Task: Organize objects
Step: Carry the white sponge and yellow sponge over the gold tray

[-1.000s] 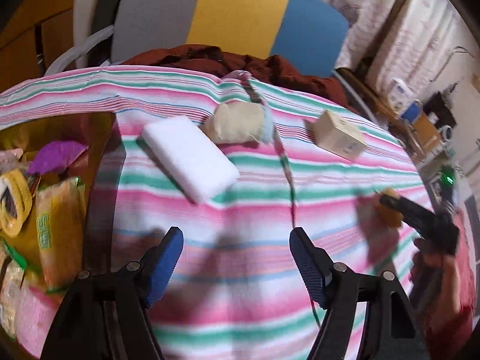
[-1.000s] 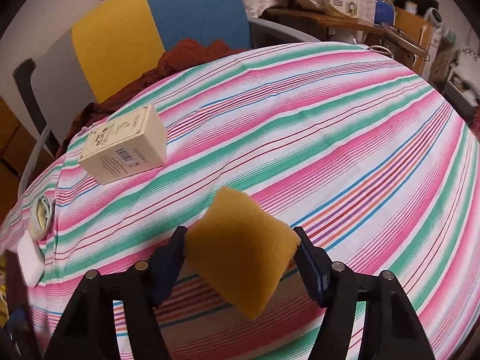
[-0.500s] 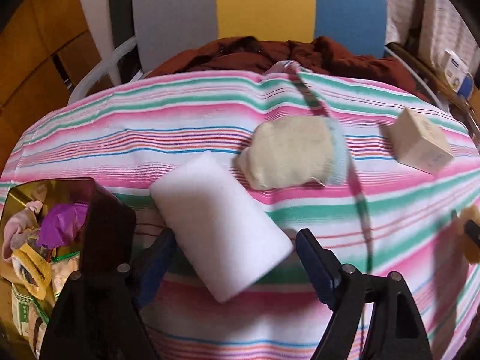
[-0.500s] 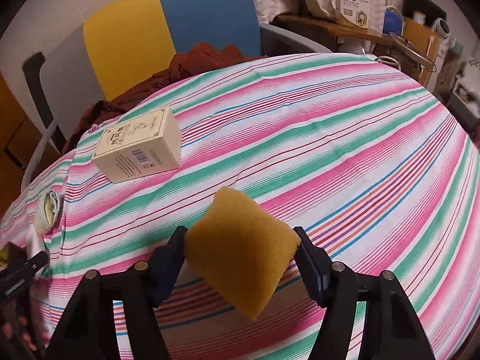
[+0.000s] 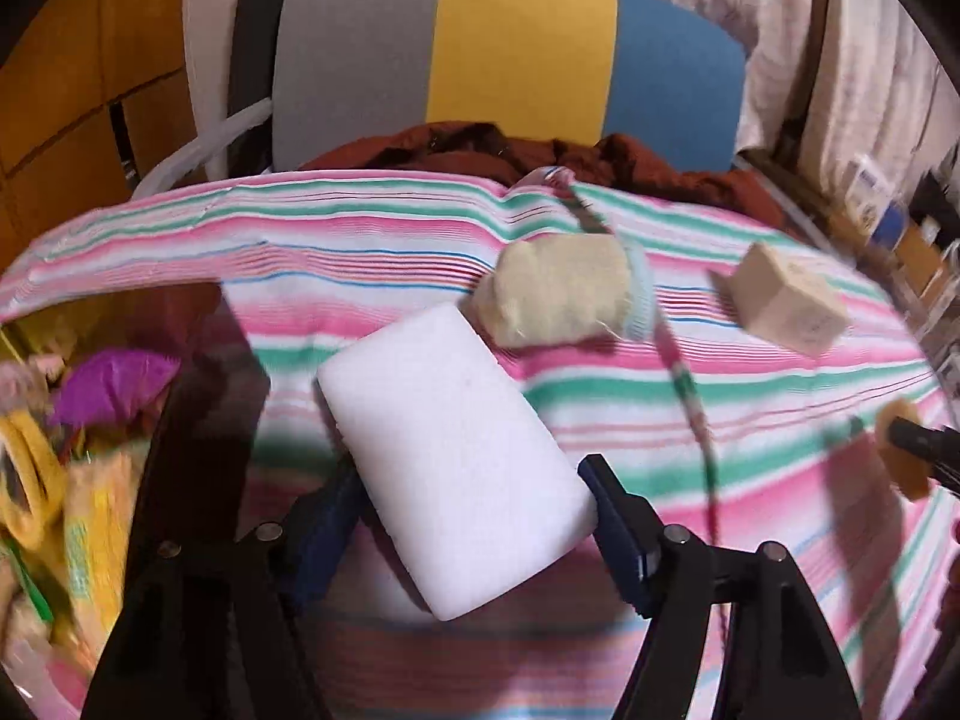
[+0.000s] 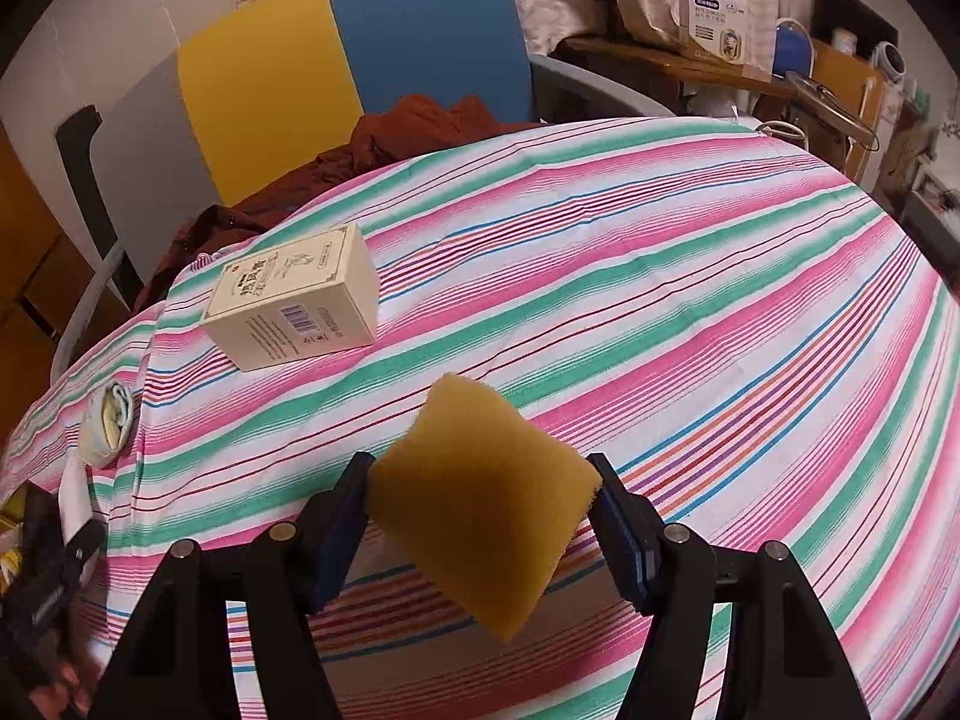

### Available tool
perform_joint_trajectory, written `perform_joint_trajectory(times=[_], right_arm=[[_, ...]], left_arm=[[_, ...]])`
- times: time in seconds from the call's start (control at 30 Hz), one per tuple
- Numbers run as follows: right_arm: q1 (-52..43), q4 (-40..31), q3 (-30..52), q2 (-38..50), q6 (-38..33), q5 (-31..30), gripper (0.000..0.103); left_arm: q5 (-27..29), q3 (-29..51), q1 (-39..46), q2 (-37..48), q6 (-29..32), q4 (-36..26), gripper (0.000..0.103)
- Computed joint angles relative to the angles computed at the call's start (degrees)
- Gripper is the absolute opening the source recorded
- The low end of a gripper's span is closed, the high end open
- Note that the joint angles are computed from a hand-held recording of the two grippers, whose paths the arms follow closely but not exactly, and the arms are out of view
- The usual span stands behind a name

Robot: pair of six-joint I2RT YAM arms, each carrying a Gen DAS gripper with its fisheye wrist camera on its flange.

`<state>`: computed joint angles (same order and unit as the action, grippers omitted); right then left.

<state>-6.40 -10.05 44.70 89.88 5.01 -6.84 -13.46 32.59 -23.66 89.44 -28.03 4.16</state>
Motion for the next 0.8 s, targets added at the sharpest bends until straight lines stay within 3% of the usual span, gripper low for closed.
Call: perform_joint_trajectory(times=[0.17, 0.43, 0.57, 0.8], right_arm=[[-0.1, 0.1, 0.0, -0.1, -0.3, -0.1, 0.069], [0.0, 0.8, -0.9, -1.6, -0.8, -1.5, 0.069], [0.8, 1.4, -1.9, -2.9, -1.4, -2.1, 0.069], [3.1, 2.3, -3.6, -5.2, -3.1, -2.0, 0.069]], left_arm=[[3.4, -7.6, -1.9, -6.7, -1.4, 5.6, 0.073], [6.0, -13.5, -6.7, -14.2, -0.8, 5.8, 0.072], [4.8, -16.4, -10.3, -19.8, 0.7, 4.1, 0.072], [2.2, -19.4, -15.6, -33.9, 1.7, -4.2, 0.072]])
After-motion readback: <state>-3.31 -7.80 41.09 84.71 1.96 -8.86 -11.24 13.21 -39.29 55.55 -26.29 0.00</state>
